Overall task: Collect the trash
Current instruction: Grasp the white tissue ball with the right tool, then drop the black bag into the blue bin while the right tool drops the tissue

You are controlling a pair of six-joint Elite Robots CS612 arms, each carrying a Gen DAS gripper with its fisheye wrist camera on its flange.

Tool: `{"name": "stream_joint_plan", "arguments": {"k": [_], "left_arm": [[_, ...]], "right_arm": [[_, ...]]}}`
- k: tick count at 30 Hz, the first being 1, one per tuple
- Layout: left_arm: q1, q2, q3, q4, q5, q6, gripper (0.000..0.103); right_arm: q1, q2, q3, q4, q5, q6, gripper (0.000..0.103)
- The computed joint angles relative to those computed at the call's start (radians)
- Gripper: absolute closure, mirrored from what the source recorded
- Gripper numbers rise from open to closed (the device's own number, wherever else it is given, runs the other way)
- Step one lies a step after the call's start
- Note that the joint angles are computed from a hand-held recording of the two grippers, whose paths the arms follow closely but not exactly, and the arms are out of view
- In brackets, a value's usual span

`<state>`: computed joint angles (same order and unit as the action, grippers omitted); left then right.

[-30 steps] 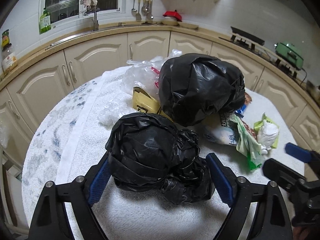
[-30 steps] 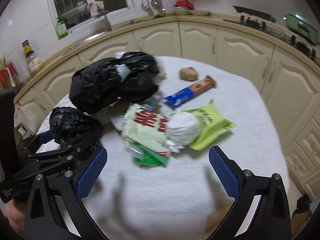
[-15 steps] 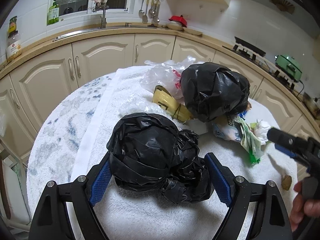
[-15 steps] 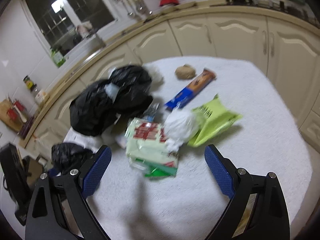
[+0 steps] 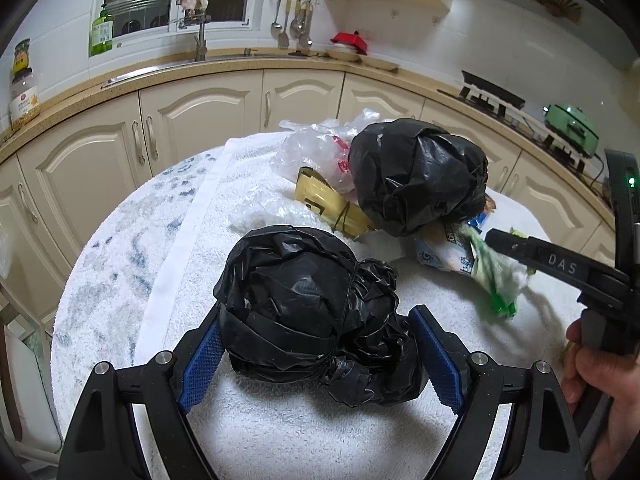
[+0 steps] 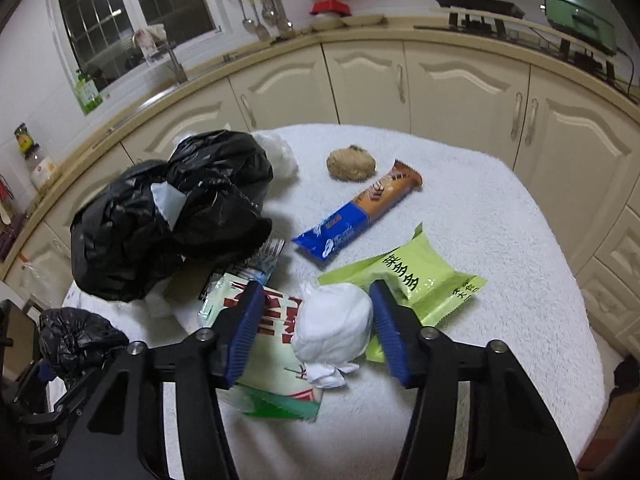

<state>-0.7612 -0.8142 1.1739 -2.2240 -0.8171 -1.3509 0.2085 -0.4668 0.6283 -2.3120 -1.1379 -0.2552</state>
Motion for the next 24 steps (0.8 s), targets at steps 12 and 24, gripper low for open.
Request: {"name": "stream_joint_plan", "arguments": {"k": [12, 24], "left_arm": [[-0.023, -0.001, -0.016, 0.007, 0.038, 0.009, 0.019], [-0.08, 0.036, -0.112, -0.024, 0.155, 0.102, 0.019]], "right_arm": [[-0.037, -0.081, 0.146, -0.06, 0.116, -0.025, 0.071], [-0.105, -0.184, 0.301, -0.167, 0.281, -0.013, 0.071]]}}
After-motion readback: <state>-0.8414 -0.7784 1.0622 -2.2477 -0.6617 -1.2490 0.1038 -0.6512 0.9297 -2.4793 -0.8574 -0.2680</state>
